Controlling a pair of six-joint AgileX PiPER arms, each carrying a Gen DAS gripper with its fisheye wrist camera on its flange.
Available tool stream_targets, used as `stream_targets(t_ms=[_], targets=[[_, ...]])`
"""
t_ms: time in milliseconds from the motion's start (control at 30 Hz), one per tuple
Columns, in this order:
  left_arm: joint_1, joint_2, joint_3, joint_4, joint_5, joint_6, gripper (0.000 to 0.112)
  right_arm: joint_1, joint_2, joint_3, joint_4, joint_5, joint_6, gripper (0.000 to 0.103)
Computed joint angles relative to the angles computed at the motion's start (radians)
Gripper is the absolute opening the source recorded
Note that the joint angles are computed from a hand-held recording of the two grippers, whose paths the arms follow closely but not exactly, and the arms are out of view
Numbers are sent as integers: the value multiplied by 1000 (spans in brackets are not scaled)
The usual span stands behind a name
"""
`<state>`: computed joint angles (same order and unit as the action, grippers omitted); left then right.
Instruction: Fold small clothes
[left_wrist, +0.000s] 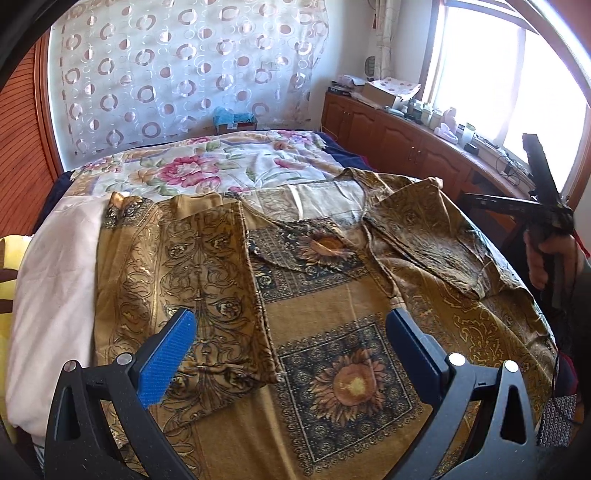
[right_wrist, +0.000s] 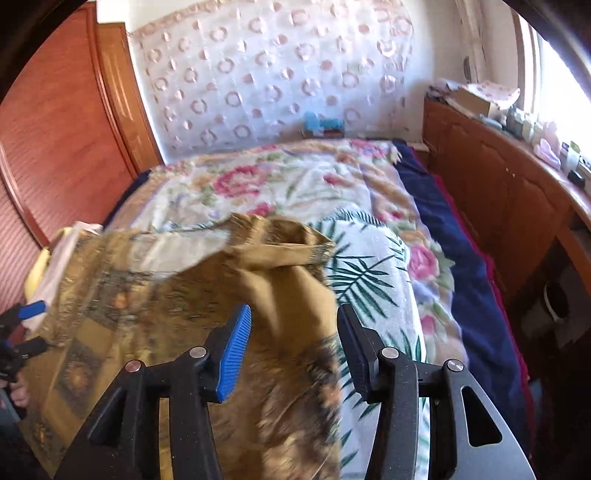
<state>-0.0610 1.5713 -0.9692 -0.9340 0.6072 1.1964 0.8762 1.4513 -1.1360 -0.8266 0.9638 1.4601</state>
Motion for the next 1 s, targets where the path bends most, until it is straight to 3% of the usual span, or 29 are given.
stream_targets(t_ms=[67, 233, 267, 333, 433, 500, 600, 733, 800, 867, 933, 1000], targets=[[5, 2, 4, 0, -1, 4, 103, -93, 32, -34, 73, -67, -95, 50], [5, 16, 5, 17, -15, -16, 103, -277, 98, -191, 325, -131, -411, 49], [5, 17, 6, 20, -18, -19, 103, -299, 84, -197, 356, -122, -458, 37], [9, 25, 0, 25, -21, -23, 103, -322, 110, -249, 394, -136, -540, 25], [12, 43, -17, 34, -21, -38, 103, -338, 131, -280, 357, -218, -552, 8], [17, 48, -23, 37, -18, -38, 103, -319, 140, -314, 290, -222, -505, 8], [18, 51, -26, 42, -20, -40, 103, -267, 150, -359, 121, -133, -336, 8], [23, 60, -32, 44, -20, -42, 103, -211, 128, -340, 91, -69, -319, 8], [22, 65, -38, 44, -19, -45, 103, -196, 127, -342, 102, -21, -334, 15], [23, 66, -46, 45, -23, -43, 103, -168, 123, -337, 119, 24, -333, 38], [26, 68, -58, 44, -28, -39, 103, -163, 125, -339, 144, 37, -348, 55], [39, 75, -86, 57, -27, -49, 103, -179, 126, -369, 188, 68, -401, 62]])
